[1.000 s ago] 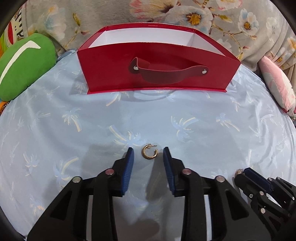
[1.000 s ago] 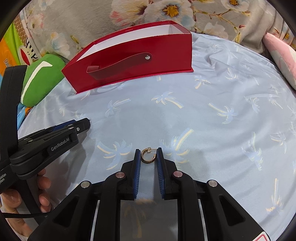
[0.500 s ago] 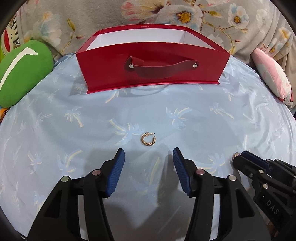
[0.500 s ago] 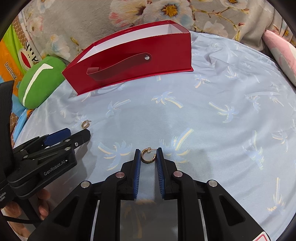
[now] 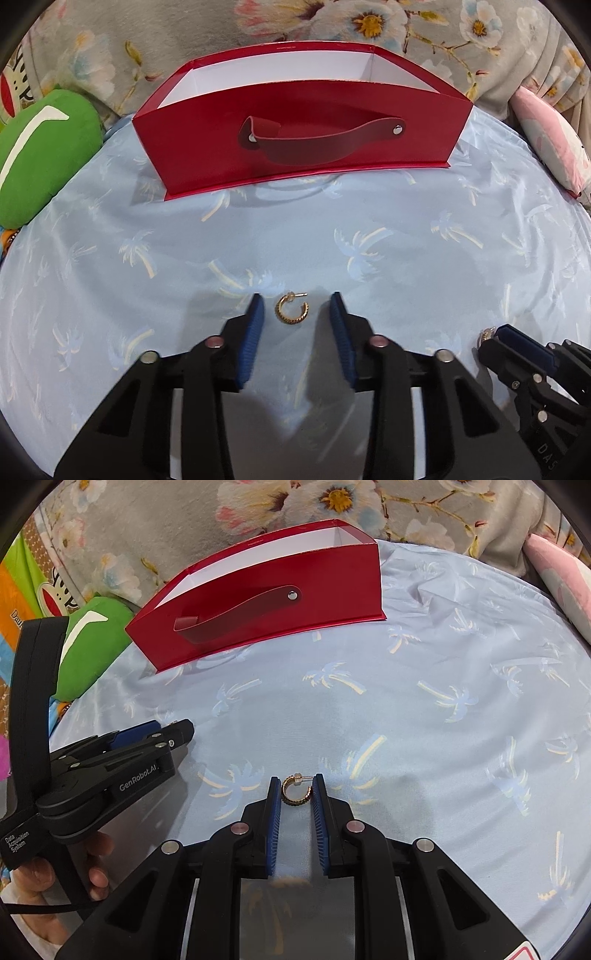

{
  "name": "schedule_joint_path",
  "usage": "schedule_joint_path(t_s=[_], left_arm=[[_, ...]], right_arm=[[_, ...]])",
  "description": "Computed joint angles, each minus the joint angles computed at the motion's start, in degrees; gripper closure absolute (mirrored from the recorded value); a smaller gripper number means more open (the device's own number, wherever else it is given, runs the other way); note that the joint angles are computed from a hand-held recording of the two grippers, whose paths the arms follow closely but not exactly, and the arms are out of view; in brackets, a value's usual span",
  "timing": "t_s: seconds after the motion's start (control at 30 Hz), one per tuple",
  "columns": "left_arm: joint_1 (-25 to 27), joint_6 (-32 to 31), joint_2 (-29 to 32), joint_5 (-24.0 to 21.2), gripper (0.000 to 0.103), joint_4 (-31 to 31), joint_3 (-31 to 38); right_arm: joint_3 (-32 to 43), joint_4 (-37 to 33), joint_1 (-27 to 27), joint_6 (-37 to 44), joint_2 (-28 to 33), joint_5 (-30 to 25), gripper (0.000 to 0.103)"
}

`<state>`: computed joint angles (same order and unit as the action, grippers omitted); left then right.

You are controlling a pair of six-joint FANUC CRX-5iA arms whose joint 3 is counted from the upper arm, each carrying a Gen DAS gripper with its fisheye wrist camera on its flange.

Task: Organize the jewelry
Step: 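Lower the left tool onto the other gold hoop earring and close while the right holds its earring, then carry both hoop earrings over the red box and lower them inside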

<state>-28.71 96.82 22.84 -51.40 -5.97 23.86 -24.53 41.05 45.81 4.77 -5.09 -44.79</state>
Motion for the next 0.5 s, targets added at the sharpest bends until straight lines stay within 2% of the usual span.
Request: schedule_joint_path(t_s=[0.03, 0.1, 0.5], left_arm=[[-0.1, 0.0, 0.1, 0.0, 0.081, -0.1, 0.2], [-0.1, 0.0, 0.1, 0.0, 0.087, -0.1, 0.2], [-0.2, 2.0, -1.5, -0.7, 0.087, -0.1, -1.4]], right_arm=[[0.0, 0.0, 0.0, 0.1, -0.1, 0.0, 0.086], [-0.1, 0.0, 0.0, 0.1, 0.0, 0.0, 0.086], [-0.4, 0.4, -0.2, -0.6, -0.3, 0.3, 0.087]])
